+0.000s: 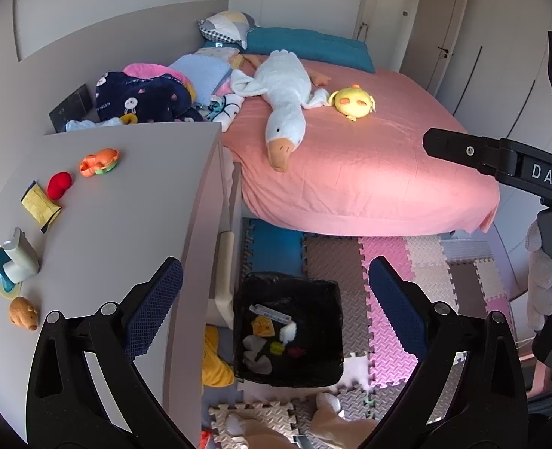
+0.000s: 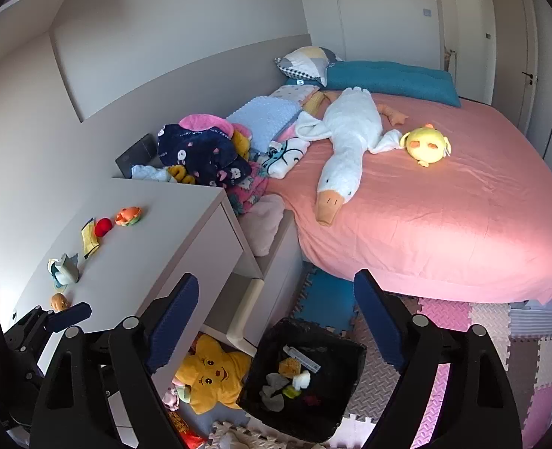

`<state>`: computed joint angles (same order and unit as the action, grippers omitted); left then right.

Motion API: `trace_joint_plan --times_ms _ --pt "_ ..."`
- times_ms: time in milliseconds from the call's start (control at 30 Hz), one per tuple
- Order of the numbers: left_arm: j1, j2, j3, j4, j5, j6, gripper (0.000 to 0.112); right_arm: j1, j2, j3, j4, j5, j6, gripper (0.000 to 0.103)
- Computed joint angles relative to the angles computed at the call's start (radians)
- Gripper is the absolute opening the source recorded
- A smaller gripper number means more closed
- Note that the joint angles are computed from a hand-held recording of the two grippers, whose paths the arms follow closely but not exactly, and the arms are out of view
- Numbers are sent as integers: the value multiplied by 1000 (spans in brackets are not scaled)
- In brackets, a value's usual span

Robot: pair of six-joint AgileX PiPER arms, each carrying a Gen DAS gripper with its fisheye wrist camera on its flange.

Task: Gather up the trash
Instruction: 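Carry frog toy in left tool to black bin while right tool carries sponge, release both, then move left tool toward brown plush bear while right tool approaches grey printed holder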

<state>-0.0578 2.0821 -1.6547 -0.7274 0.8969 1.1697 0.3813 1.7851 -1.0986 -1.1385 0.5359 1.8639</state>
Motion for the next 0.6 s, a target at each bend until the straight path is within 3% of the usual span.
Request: trace_joint_plan --times_ms 233,600 --pt "19 23 -39 19 7 -39 96 25 20 -34 -53 33 19 90" --pt "64 58 -97 58 3 -83 96 32 103 -149 -8 -6 -67 90"
